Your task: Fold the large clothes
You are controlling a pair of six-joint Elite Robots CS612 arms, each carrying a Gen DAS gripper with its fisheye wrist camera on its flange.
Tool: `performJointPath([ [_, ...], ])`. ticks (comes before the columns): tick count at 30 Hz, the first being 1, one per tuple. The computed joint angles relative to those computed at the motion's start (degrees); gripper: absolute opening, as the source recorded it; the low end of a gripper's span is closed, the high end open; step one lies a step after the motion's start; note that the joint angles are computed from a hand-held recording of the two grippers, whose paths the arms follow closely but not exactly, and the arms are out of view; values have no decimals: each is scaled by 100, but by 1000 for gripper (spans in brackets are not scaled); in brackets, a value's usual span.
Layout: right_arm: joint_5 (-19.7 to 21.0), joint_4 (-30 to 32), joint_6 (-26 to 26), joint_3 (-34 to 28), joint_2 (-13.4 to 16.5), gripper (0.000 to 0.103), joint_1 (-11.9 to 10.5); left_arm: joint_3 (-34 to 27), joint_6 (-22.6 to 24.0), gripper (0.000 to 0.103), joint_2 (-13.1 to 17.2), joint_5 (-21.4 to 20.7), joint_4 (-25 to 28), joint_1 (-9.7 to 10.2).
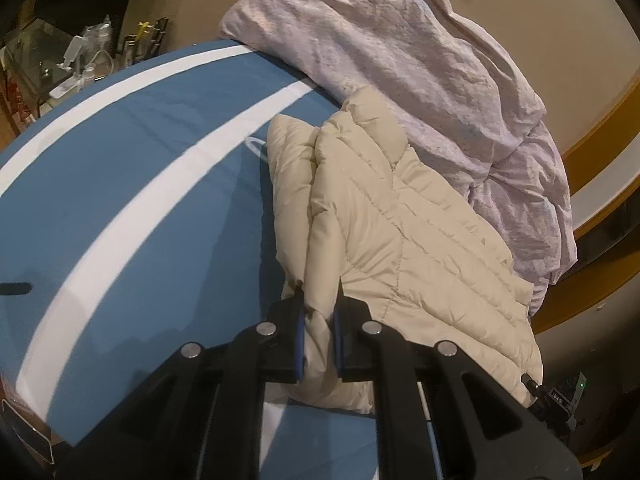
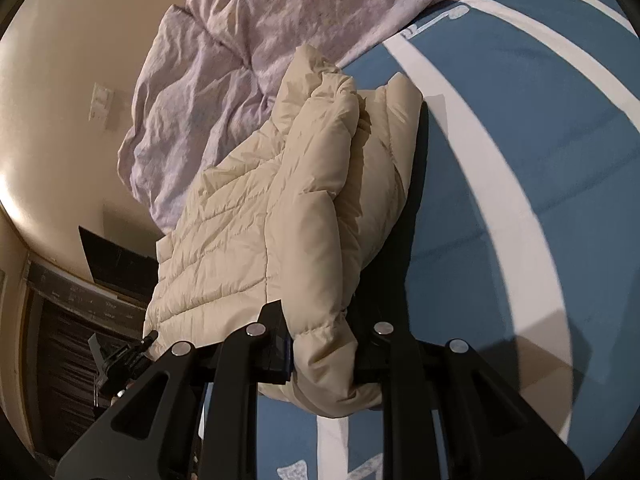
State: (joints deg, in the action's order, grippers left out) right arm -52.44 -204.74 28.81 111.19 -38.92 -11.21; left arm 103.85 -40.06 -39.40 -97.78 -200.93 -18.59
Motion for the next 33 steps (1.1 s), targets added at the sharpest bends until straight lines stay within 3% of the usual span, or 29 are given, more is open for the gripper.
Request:
performJointPath([
  [4, -175, 41, -215, 122, -73, 19, 46, 81, -60, 12, 4, -53, -74, 35],
  [7, -701, 181, -484, 188, -205, 24, 160, 60, -168, 16, 40, -114, 1, 50],
  [12, -1615, -96, -690, 337, -394, 37, 307, 47, -375, 37, 45, -64, 213, 55],
  [14, -1923, -276, -730, 367, -455, 38, 362, 50, -416, 51, 36, -68, 247, 62],
  [15, -2023, -325, -764, 365, -485, 38, 388, 54, -422, 53, 29, -50, 267, 59],
  [23, -2026, -99, -1365, 131, -480, 38, 642, 30, -324, 64, -10, 182, 476, -38],
  [33, -2241, 329, -1729, -21, -320, 38, 794, -42, -276, 66, -3, 439, 689, -102],
])
